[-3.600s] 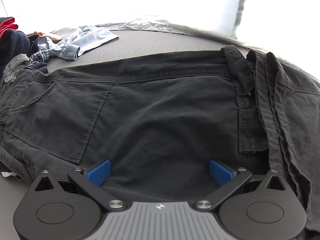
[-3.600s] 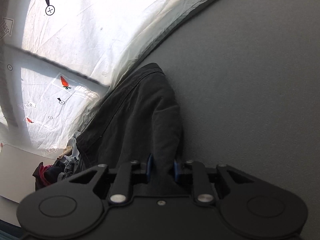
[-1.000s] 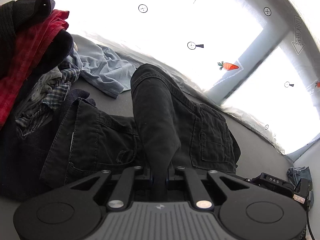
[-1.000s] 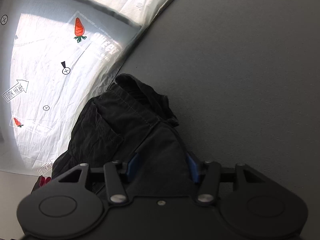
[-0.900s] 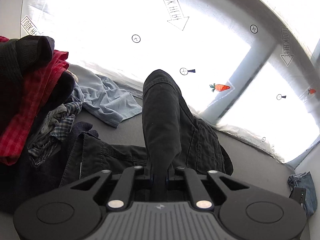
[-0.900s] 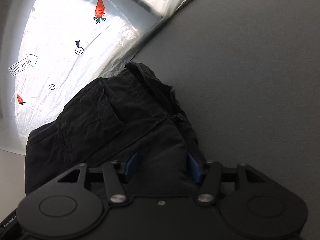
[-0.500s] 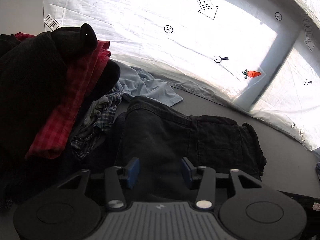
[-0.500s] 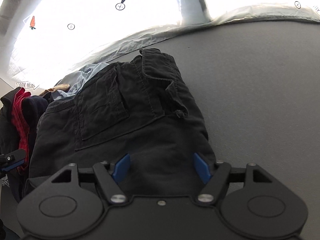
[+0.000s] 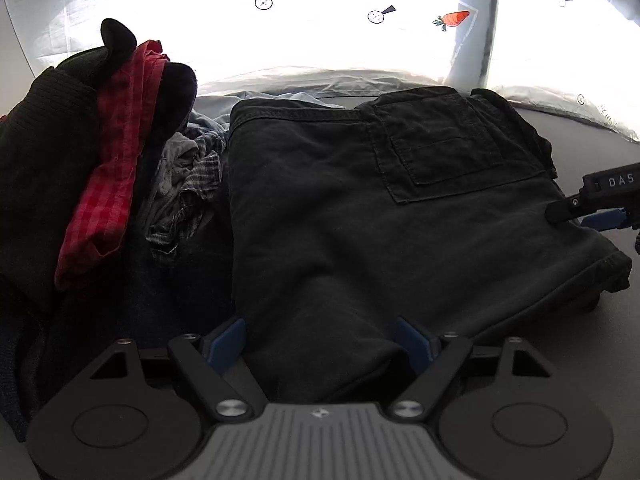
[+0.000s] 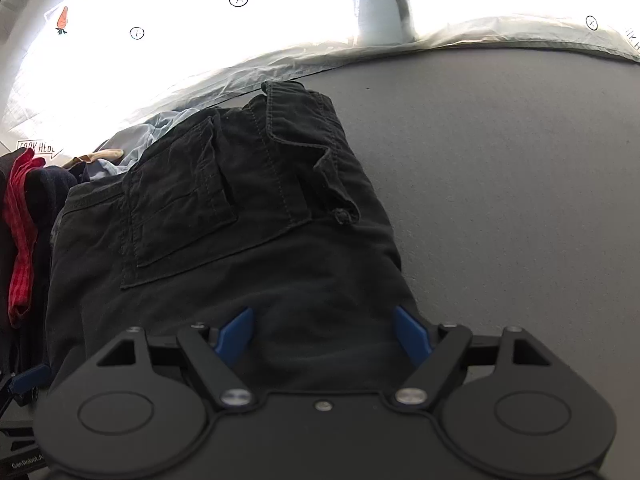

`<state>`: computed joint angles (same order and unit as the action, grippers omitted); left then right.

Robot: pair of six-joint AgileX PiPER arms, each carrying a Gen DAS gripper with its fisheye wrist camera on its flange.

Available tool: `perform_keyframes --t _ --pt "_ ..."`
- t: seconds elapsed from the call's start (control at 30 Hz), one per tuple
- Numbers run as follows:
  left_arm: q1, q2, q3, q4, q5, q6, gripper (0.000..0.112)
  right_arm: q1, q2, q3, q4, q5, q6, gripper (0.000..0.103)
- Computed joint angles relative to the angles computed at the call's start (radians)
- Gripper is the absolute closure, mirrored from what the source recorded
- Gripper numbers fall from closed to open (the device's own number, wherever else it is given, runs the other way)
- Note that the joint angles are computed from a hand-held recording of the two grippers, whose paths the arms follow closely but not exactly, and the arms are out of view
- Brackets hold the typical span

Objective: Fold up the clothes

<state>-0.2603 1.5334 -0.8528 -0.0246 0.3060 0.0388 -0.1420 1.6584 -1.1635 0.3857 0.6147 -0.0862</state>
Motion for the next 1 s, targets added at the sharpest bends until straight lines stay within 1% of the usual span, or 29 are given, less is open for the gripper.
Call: perform_keyframes --t 0.03,0.07,0.1,0.13,0.17,0.33,0.47,0.53,0.63,0.77,0.87,0.93,1.0 --pt "0.023 -0.005 -0.020 -0.093 0.025 0.054 0.029 0.002 0.002 -0.008 -0.016 0.006 0.011 0.024" --pt "0.039 -0.015 -0.032 -0.146 0.033 0.072 0.029 0.002 0.001 -0.013 -0.031 0.012 0.022 0.022" --pt "0.049 -0.025 -0.031 -0.159 0.016 0.062 0.030 0.000 -0.001 -0.016 -0.042 0.014 0.030 0.020" --pt "0.055 -0.031 -0.032 -0.140 0.000 0.027 0.030 -0.003 -0.002 -0.018 -0.051 0.015 0.036 0.018" --pt "0.069 -0.029 -0.043 -0.156 -0.004 0.033 0.029 -0.009 -0.002 -0.017 -0.047 0.015 0.030 0.017" --pt "0.157 0.074 -0.140 -0.417 0.036 0.291 0.029 -0.024 -0.001 -0.016 -0.035 0.008 0.008 0.014" --pt "0.202 0.184 -0.226 -0.617 0.093 0.528 0.029 -0.020 0.021 -0.050 -0.057 0.006 0.003 0.014" --pt "0.218 0.232 -0.266 -0.686 0.123 0.595 0.029 -0.024 0.040 -0.075 -0.053 0.009 -0.009 0.014" --pt "0.238 0.308 -0.337 -0.745 0.183 0.635 0.029 -0.039 0.096 -0.144 -0.040 0.041 -0.035 0.014" --pt "0.255 0.363 -0.379 -0.855 0.226 0.714 0.029 -0.068 0.188 -0.253 0.028 0.106 -0.100 0.014" --pt "0.258 0.402 -0.418 -0.866 0.252 0.697 0.029 -0.092 0.265 -0.339 0.094 0.165 -0.160 0.014" --pt "0.261 0.424 -0.443 -0.865 0.273 0.684 0.028 -0.116 0.314 -0.387 0.164 0.210 -0.201 0.014" --pt "0.264 0.434 -0.457 -0.863 0.289 0.673 0.028 -0.138 0.360 -0.436 0.220 0.261 -0.213 0.013"
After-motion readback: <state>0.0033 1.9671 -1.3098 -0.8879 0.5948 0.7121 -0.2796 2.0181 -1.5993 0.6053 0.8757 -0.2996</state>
